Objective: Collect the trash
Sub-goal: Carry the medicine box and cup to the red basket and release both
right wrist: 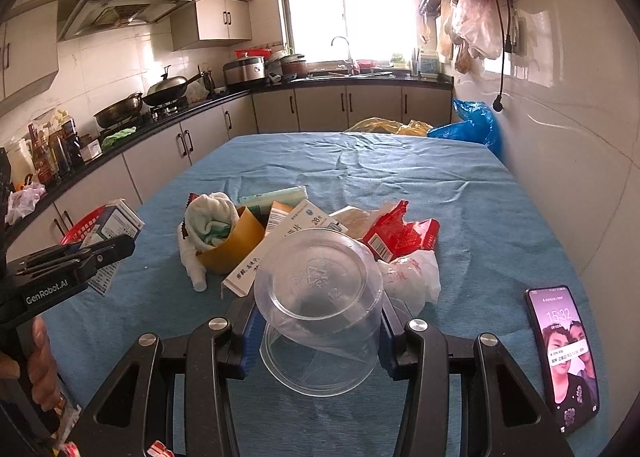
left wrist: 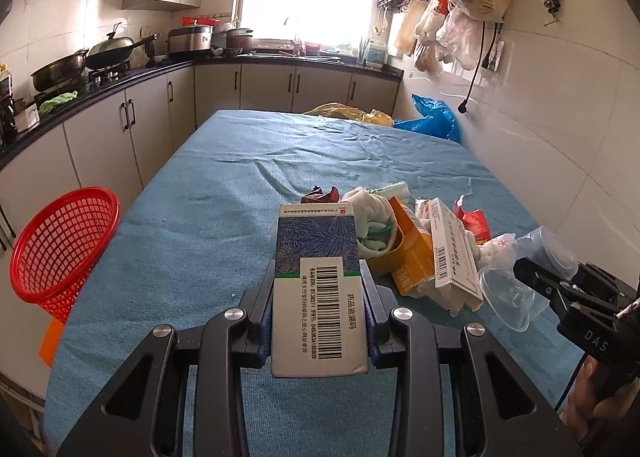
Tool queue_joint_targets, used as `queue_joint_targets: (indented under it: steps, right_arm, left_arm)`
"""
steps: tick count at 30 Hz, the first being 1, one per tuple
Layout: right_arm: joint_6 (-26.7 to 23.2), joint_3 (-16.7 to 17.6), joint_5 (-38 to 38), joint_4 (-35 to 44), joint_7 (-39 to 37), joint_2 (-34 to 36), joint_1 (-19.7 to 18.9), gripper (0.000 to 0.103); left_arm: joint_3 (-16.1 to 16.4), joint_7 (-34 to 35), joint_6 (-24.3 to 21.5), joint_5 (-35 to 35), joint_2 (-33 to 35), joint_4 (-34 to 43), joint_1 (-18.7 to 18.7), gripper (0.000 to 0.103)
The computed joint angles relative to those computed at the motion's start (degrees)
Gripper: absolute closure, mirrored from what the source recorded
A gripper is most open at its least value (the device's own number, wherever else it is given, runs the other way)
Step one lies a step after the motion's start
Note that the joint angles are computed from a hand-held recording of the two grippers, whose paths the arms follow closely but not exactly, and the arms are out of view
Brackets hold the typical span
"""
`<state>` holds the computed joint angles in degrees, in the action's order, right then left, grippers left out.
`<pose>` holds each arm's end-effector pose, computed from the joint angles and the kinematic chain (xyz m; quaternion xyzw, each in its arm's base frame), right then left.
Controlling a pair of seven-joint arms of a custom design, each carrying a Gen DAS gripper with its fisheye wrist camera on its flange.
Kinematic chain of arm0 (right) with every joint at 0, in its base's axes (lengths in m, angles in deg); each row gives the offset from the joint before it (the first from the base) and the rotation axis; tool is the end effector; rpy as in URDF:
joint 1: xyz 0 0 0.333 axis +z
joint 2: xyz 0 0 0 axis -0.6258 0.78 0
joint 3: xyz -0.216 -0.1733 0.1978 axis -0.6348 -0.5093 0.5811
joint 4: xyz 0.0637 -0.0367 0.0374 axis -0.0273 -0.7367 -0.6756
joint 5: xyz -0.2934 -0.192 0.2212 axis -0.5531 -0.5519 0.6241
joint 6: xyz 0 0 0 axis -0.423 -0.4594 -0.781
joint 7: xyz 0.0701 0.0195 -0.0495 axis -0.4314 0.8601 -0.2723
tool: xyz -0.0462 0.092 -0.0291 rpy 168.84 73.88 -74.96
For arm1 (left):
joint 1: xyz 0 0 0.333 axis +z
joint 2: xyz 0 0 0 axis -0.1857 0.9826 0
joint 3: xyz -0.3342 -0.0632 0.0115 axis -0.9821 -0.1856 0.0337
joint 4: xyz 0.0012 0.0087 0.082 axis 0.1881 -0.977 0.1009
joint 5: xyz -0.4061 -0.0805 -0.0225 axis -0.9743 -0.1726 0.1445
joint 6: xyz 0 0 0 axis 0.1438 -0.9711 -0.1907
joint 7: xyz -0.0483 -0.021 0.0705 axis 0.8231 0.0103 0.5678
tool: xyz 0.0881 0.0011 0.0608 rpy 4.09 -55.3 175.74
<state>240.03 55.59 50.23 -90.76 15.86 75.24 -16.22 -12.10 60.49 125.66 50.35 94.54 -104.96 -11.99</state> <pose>0.6887 0.2490 0.5184 -0.7131 0.5132 -0.2368 0.4148 0.6413 -0.1197 0.5386 -0.6765 0.5829 -0.3455 0.2884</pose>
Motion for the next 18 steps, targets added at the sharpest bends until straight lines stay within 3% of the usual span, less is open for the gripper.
queue_joint_targets:
  steps: [18]
  right_arm:
    - [-2.0,0.3,-1.3,3.4,-0.4,1.3,1.2,0.053]
  left_arm:
    - [1.0,-3.5,1.1,2.0,-1.7,-2.0,1.1,0.070]
